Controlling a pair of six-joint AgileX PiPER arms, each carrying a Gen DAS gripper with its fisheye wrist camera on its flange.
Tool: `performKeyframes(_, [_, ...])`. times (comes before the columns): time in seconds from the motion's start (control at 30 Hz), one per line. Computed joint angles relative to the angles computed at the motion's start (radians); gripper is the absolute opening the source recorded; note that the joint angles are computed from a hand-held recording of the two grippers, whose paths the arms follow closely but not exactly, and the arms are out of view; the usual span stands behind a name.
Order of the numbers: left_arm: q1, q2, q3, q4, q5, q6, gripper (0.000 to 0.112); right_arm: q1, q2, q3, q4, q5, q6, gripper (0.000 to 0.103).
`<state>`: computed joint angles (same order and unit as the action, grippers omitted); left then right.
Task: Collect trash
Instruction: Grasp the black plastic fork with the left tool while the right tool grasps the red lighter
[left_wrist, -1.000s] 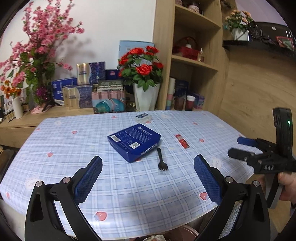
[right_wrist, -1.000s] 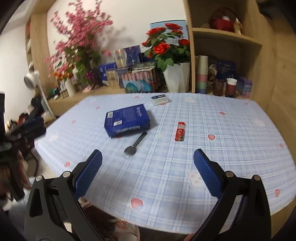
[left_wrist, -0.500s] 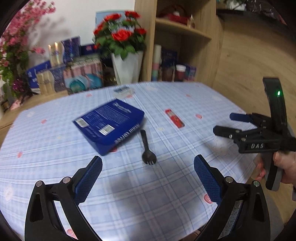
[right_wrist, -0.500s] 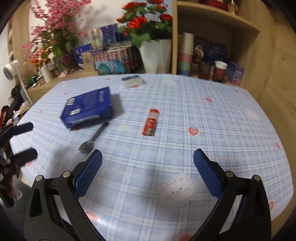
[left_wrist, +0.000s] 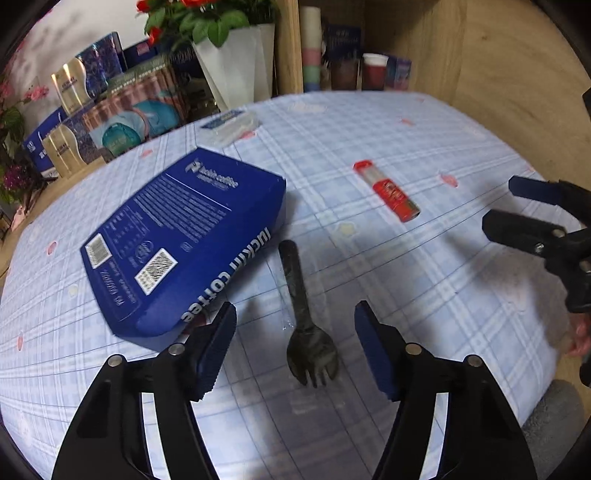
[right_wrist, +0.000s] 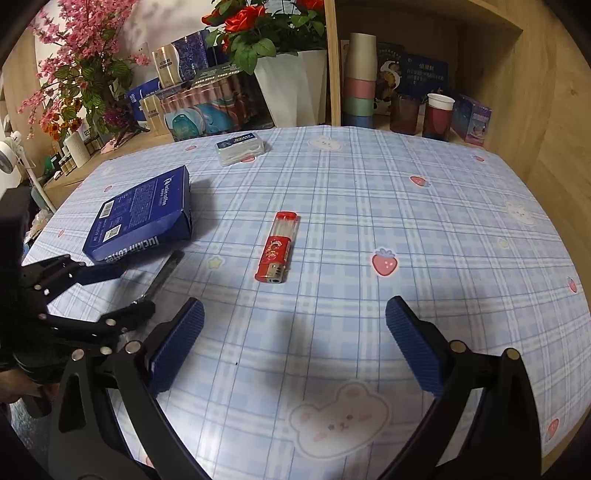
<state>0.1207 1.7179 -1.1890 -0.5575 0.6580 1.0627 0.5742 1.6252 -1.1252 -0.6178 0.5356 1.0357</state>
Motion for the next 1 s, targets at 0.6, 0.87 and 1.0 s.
performKeyframes(0.6, [0.145,-0.051,0.018,-0.213,0.19,0.177,0.01,-0.082,0.115,-0.132,0.246,-0.028,-0.248,0.081])
performKeyframes(0.87, [0.337,-0.122,-0.021,-0.374,0.375,0.195,0.01,-0.092,0.274,-0.354,0.309,0.091,-0.357,0.066])
performKeyframes(1.0, [0.415,-0.133,-0.039,-0.415,0.399,0.206,0.01,-0.102,0.36,-0.462,0.345,0.143,-0.368,0.059])
